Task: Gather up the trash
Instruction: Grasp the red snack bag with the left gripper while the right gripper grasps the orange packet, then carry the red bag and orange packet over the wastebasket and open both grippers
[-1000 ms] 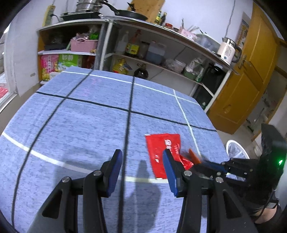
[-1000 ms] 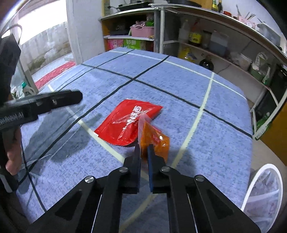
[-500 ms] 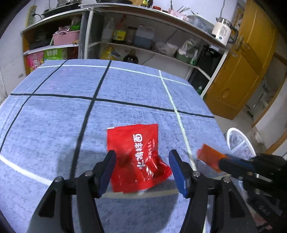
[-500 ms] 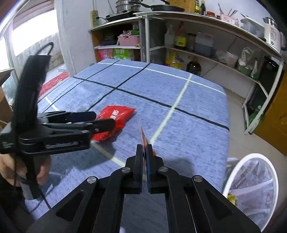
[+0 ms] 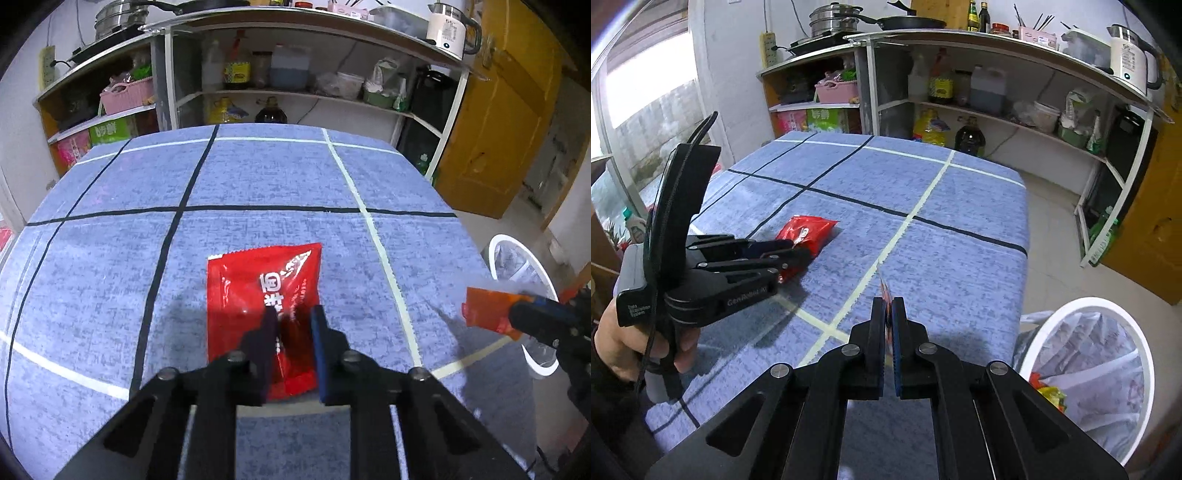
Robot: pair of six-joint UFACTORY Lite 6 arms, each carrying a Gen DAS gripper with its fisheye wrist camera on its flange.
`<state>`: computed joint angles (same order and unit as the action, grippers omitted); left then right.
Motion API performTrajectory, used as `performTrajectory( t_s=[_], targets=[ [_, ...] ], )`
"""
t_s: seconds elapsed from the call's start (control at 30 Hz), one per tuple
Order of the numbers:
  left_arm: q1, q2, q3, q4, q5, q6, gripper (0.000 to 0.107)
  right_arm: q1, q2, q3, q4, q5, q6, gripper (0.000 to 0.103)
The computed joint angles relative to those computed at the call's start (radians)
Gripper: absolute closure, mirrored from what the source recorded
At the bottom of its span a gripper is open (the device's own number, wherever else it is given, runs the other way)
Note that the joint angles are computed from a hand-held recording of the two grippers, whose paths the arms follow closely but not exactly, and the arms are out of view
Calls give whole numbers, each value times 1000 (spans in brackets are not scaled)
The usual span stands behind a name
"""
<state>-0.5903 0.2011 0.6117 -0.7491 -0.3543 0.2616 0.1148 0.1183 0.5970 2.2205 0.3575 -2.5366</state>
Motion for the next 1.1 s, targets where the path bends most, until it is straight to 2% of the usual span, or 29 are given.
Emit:
performTrajectory(
  t_s=[0.2, 0.3, 0.47, 0.73, 1.1],
  targets=[
    [28, -88, -90, 244, -15, -244, 99, -36, -28, -17, -31, 11, 17, 100],
    [13, -162, -136, 287, -31, -288, 99, -54, -45, -28, -43, 19, 22, 100],
    [-53, -237, -154, 227, -29, -242, 99, -81, -71, -44, -72, 28, 41, 100],
    [-146, -239, -108, 196, -26, -220, 99, -166, -140, -85, -167, 51, 107, 100],
    [-290, -68, 116, 119, 5, -140, 99, -434, -222, -131, -404, 134, 224, 100]
  ],
)
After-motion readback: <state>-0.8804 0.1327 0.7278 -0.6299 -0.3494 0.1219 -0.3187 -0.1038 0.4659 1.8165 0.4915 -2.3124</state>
